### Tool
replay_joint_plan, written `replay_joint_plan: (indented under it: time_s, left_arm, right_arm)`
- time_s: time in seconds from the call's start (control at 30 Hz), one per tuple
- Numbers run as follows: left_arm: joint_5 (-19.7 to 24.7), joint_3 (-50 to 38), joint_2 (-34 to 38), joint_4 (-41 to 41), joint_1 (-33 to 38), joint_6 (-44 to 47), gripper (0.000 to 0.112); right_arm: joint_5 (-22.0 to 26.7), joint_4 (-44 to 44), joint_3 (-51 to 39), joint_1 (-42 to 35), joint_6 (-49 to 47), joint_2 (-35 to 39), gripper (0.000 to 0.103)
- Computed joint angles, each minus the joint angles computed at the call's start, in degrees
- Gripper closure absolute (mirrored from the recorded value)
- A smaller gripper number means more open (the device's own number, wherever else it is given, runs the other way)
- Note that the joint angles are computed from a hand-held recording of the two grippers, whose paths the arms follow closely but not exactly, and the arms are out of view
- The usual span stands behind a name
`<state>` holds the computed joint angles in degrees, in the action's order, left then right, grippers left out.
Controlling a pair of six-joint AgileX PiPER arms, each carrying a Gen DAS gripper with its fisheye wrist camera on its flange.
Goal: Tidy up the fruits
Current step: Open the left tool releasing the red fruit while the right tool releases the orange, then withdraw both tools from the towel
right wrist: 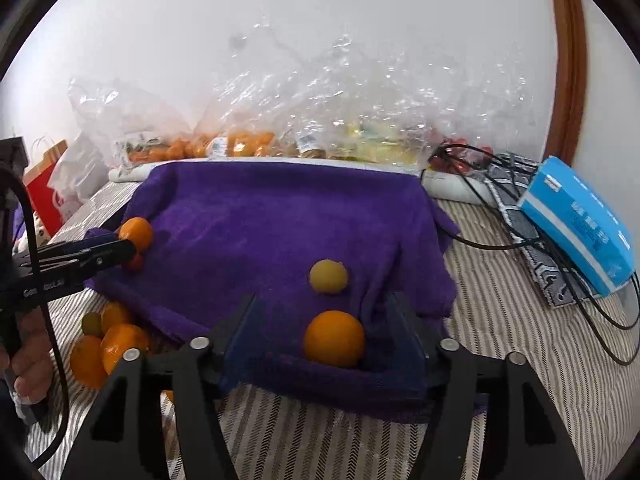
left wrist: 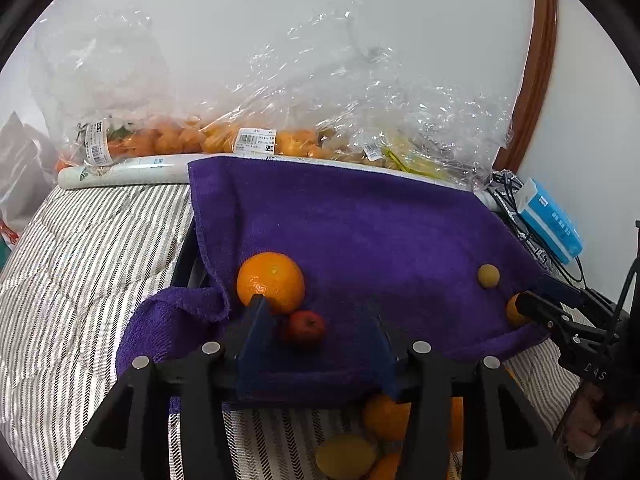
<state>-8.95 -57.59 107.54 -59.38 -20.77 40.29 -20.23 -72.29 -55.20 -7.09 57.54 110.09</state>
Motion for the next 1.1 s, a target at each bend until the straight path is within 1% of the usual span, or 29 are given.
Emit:
replay_joint_plan:
  time_s: [0.1, 0.17, 0.23, 0.3, 0.33, 0.37, 0.43, 0.47, 0.5, 0.53, 0.57, 0.6, 0.63, 0.67, 0.7, 0.77, 0.8, 0.87, 0.93, 1.0, 1.1]
  left_arm:
    - [-1.9, 1.1, -0.7, 5.5, -0.7, -5.6, 0.065]
    - [-3.7, 1.4, -0.9, 2.1, -1.5, -2.8, 0.065]
    - [-4.3, 1.5, -1.0, 0.6, -1.7, -1.9, 0.065]
    - [-4.9, 2.2, -1.4, 3.4, -1.6, -5.3, 0.065]
    - [-5.5, 2.7, -1.7, 4.5, -1.7, -6.8, 0.065]
    - [-6.4, 3.3, -2.0, 5.5, -1.8, -8.3, 0.065]
    - [-8.3, 4.7, -2.7, 8.5, -2.1, -11.9, 0.067]
    - [-9.5, 5.2, -3.1, 8.1, -2.4, -12.0, 0.068]
    - [-10.3, 5.8, -3.4, 9.0, -2.5, -13.3, 0.069]
    - [-10.7, 6.9, -4.0, 12.3, -2.5, -16.6, 0.071]
    - [-10.3, 7.5, -4.4, 14.3, -2.4, -18.2, 0.072]
    - [-9.7, 7.7, -4.6, 14.1, -2.5, -17.4, 0.072]
    - [-8.8, 7.7, -4.8, 11.9, -2.9, -14.4, 0.072]
    - [-8.7, 7.8, -5.0, 10.2, -3.3, -12.4, 0.072]
    - [-8.7, 8.0, -5.2, 8.2, -3.7, -10.2, 0.072]
    - [-9.4, 8.7, -5.8, 2.4, -4.9, -4.1, 0.072]
    - [-10.0, 9.7, -6.5, 2.1, -5.3, -3.9, 0.072]
    - [-10.8, 12.8, -8.5, 5.6, -5.5, -7.9, 0.072]
    - [-12.2, 16.8, -11.1, 8.4, -5.4, -12.4, 0.072]
    - [-11.5, 19.1, -12.7, 11.0, -4.5, -16.1, 0.072]
    - [-10.4, 22.9, -15.5, 13.6, -2.7, -21.2, 0.072]
  right_arm:
    - [-1.2, 1.8, 0.5, -0.6, -0.8, -0.2, 0.038]
    - [-3.4, 0.0, 1.0, -1.3, 1.0, -0.4, 0.038]
    - [-4.1, 0.5, 1.8, -1.0, 0.0, -0.9, 0.038]
    - [-3.7, 6.6, 3.6, 0.0, -6.7, -2.0, 0.038]
    - [-3.9, 11.6, 5.0, 0.6, -12.2, -2.8, 0.038]
    - [-4.5, 14.5, 6.1, 0.9, -15.5, -3.4, 0.038]
    - [-5.6, 18.1, 7.7, 1.2, -19.4, -4.4, 0.038]
    - [-6.0, 18.7, 8.2, 1.3, -20.0, -4.7, 0.038]
    - [-6.1, 17.6, 8.2, 1.3, -18.9, -4.7, 0.037]
    - [-6.6, 14.7, 7.9, 1.0, -16.1, -4.6, 0.037]
    - [-7.2, 12.7, 7.8, 0.6, -14.4, -4.6, 0.037]
    - [-7.9, 11.9, 7.8, 0.2, -13.8, -4.7, 0.037]
    - [-8.3, 12.3, 8.2, 0.0, -14.2, -5.0, 0.037]
    - [-7.6, 12.9, 8.5, 0.3, -14.4, -5.5, 0.037]
    - [-6.3, 11.9, 9.0, 0.7, -12.7, -6.6, 0.037]
    - [-6.2, 6.8, 10.6, 0.6, -7.0, -8.8, 0.037]
    - [-5.9, 6.6, 12.3, 0.9, -6.5, -10.4, 0.037]
    - [-5.9, 8.4, 16.0, 1.6, -8.6, -13.3, 0.037]
    - [-5.2, 14.3, 20.3, 2.9, -14.7, -16.6, 0.037]
    - [-4.4, 17.4, 23.4, 3.9, -17.2, -18.9, 0.037]
    - [-3.3, 14.5, 25.2, 4.2, -12.5, -20.3, 0.037]
